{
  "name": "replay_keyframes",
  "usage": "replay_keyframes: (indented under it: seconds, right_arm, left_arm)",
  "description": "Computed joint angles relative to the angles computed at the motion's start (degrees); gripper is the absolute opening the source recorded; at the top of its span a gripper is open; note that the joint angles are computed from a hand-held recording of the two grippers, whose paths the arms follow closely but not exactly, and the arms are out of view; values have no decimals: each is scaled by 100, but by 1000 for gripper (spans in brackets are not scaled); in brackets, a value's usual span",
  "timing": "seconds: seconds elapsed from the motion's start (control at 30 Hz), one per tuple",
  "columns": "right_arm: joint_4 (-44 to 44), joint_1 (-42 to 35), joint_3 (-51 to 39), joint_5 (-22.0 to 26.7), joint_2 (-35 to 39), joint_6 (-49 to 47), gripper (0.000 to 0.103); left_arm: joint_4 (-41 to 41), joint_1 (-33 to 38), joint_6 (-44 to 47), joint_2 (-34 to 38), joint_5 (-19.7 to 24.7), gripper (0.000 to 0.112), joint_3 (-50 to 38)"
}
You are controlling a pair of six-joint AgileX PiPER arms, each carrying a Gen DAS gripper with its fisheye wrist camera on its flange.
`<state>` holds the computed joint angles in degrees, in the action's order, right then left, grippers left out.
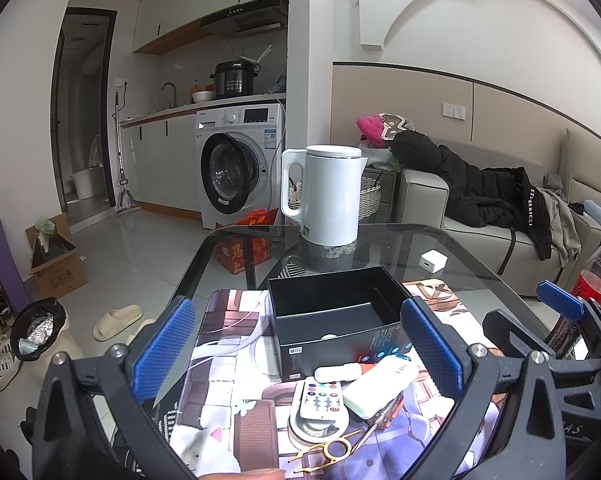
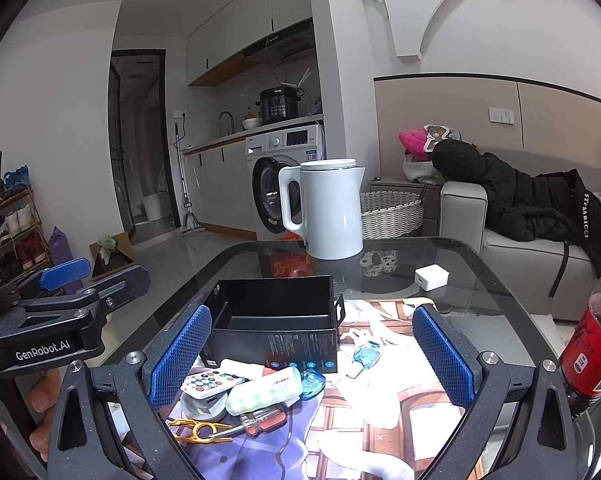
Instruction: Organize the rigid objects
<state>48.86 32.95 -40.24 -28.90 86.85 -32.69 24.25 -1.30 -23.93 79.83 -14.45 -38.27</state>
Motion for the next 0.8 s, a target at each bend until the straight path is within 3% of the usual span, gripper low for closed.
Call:
replay_keyframes:
  seconds: [0.8]
  right_arm:
    - [49, -31, 11, 60, -54, -35, 103]
  left_arm:
    - [182, 49, -162, 3, 6, 103, -7]
